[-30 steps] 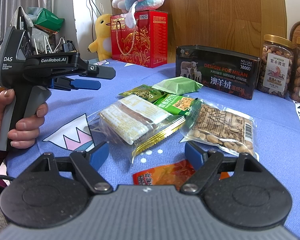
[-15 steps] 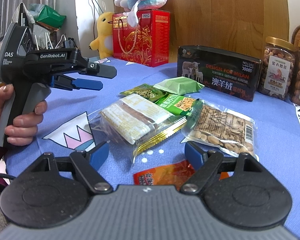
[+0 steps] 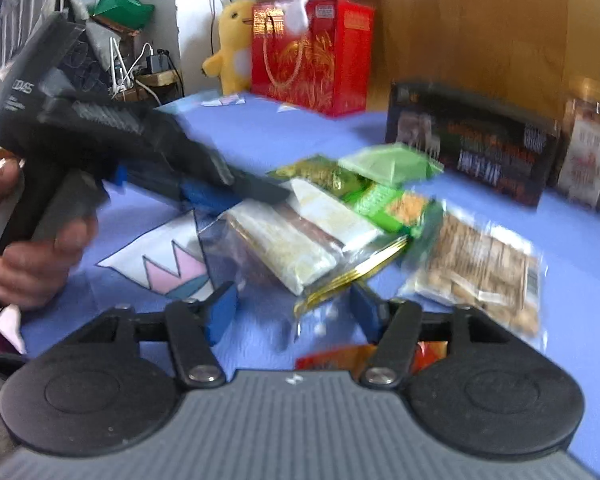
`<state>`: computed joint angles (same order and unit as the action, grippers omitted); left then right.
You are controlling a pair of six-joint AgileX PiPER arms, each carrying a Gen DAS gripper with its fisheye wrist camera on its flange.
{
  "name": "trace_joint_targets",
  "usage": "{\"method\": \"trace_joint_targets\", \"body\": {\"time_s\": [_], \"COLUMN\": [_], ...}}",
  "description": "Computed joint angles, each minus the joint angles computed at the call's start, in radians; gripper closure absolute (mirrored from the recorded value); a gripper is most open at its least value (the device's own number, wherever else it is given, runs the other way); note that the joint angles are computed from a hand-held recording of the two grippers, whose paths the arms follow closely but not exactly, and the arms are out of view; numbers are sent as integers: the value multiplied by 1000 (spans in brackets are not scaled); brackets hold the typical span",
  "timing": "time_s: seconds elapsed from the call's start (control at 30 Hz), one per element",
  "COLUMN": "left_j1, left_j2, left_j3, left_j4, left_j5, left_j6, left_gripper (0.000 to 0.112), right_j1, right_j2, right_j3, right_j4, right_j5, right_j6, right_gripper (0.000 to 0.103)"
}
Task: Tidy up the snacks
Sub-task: 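Grasp the white-wrapped snack bar with the left tool and drop it into the tin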
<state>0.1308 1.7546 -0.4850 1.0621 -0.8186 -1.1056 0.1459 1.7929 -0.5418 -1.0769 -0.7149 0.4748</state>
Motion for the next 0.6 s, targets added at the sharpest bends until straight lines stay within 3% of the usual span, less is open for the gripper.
{"method": "trace_joint_targets", "body": {"time_s": [0.07,0.2,0.33,0.43,0.6], "left_j1": [-39,-15,-70,-130,-187], "left_j2": [-41,-120,-136,-51,195], "left_j3": [-3,-42,-205,-403,-801], "left_j4": [-14,73,104,105,250], "left_j5": [57,32,108,190,316], "left_j6": [-9,-100,-159,-170,-392], "left_gripper": [43,43,43,43,38], "right_j1": [14,-74,-57,-34,-20], "right_j2": [-22,-73,-87,-23,187], "right_j3": [10,-3,-82,-220,-586], "right_j4": [59,-21,85,179,122], "right_j5": [13,-83,-65,-13,155], "right_j6": [-34,41,-43,-87,120], "right_gripper": [59,60,60,60,57]}}
